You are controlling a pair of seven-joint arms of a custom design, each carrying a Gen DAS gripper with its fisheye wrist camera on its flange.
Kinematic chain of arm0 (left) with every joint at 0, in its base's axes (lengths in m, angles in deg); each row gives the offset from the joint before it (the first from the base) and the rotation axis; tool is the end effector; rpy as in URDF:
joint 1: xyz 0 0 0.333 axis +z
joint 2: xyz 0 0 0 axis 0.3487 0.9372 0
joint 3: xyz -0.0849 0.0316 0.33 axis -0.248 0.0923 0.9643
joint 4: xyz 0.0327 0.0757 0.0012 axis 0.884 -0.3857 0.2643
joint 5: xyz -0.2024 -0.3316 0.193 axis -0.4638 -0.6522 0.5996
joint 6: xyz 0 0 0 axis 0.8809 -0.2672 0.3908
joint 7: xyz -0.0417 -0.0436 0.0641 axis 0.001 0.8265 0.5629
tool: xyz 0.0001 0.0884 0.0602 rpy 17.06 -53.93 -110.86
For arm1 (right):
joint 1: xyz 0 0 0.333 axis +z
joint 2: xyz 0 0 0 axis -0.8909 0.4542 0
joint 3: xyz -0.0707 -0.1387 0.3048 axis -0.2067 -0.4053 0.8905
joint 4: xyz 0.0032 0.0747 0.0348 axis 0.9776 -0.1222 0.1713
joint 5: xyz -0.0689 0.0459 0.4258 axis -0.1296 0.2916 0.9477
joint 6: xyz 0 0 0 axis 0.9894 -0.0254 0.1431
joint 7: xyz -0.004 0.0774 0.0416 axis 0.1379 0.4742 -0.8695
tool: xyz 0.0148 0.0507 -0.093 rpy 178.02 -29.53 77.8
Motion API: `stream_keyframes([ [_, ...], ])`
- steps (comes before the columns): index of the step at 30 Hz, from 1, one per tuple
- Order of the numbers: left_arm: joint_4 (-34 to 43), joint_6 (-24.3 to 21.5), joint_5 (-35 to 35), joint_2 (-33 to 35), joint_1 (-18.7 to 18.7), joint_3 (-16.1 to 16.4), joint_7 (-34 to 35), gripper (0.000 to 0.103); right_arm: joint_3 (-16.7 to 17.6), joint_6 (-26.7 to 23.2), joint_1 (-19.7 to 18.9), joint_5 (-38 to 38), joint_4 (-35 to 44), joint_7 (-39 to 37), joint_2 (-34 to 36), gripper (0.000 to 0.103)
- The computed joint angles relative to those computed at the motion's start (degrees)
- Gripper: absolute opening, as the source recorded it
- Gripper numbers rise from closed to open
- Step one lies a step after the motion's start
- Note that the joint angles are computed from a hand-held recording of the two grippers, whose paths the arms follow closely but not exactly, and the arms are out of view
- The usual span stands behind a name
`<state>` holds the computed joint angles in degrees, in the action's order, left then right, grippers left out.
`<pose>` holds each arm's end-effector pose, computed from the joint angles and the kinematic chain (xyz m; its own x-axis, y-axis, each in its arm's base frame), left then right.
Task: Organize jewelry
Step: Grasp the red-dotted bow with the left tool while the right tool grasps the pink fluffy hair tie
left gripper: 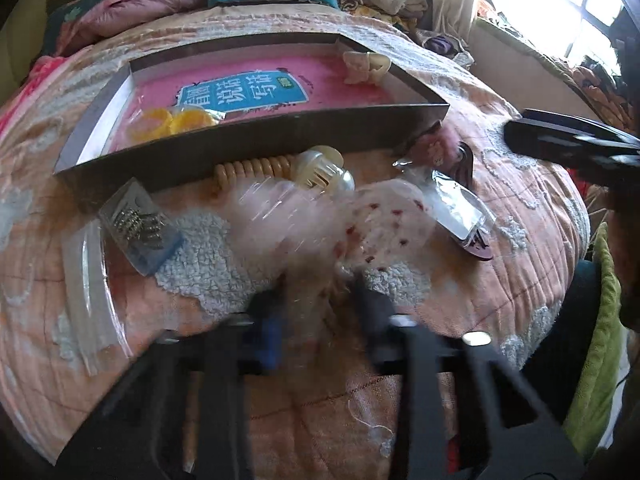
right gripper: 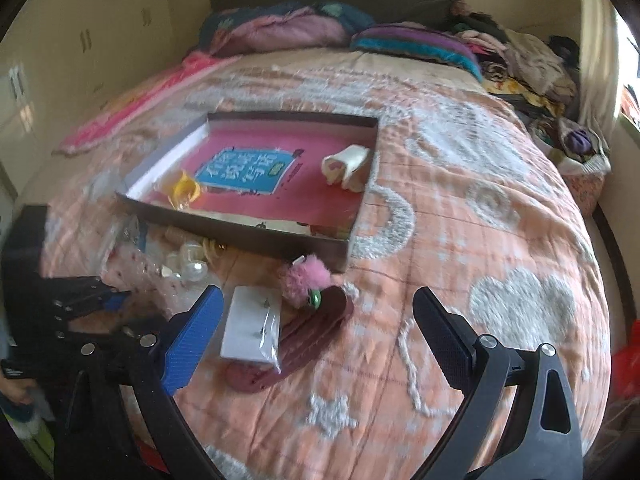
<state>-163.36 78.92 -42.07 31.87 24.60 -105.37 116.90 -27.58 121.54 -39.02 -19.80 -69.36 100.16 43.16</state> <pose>0.6693 -0.1344 0.3826 -0.5093 -0.8498 0.1358 -0.7393 0.3513 -0.5745 0.6575 0.2409 0.4250 0.1593 -0.9862 -0.0445 -0.7519 -0.0920 -0.6529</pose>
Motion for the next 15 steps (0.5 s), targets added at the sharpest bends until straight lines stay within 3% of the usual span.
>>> stream_keyframes([
  [2, 0.2, -1.4, -1.4, -0.2, 0.8, -0.4, 0.8, 0.014, 2.2, -2.1, -1.9, 2.8, 2.8, -4.5, 2.2, 0.090],
  [4, 0.0, -2.3, -1.8, -0.9, 0.8, 0.1, 0.8, 0.013, 5.0, -5.6, -4.3, 7.4, 6.4, -10.0, 5.0, 0.069],
  [6, 0.0, -3.6, -3.1, -1.5, 1.1, 0.5, 1.1, 0.013, 4.9, -7.7, -4.1, 9.0, 8.7, -11.9, 6.8, 0.066],
  [9, -0.2, -4.2, -5.4, -2.7, 1.2, 1.1, 2.2, 0.013, 4.6, -8.0, -3.6, 10.0, 10.6, -14.8, 8.6, 0.049],
  [11, -0.2, -4.8, -6.5, -3.2, 1.1, 1.7, 2.9, 0.013, 2.7, -6.9, -2.1, 9.0, 10.3, -13.2, 8.9, 0.039],
  [12, -0.3, -4.6, -6.7, -3.6, 0.9, 2.0, 3.2, 0.013, 3.4, -5.2, -2.8, 10.6, 9.3, -13.7, 8.4, 0.035],
  [13, -0.4, -4.4, -6.7, -3.8, 0.6, 2.4, 3.4, 0.013, 4.4, -3.4, -3.8, 12.6, 8.2, -14.5, 7.9, 0.025],
  [15, -0.4, -3.9, -7.0, -4.1, 0.2, 2.8, 3.7, 0.013, 5.6, 1.0, -5.1, 16.6, 5.0, -15.2, 5.9, 0.025],
])
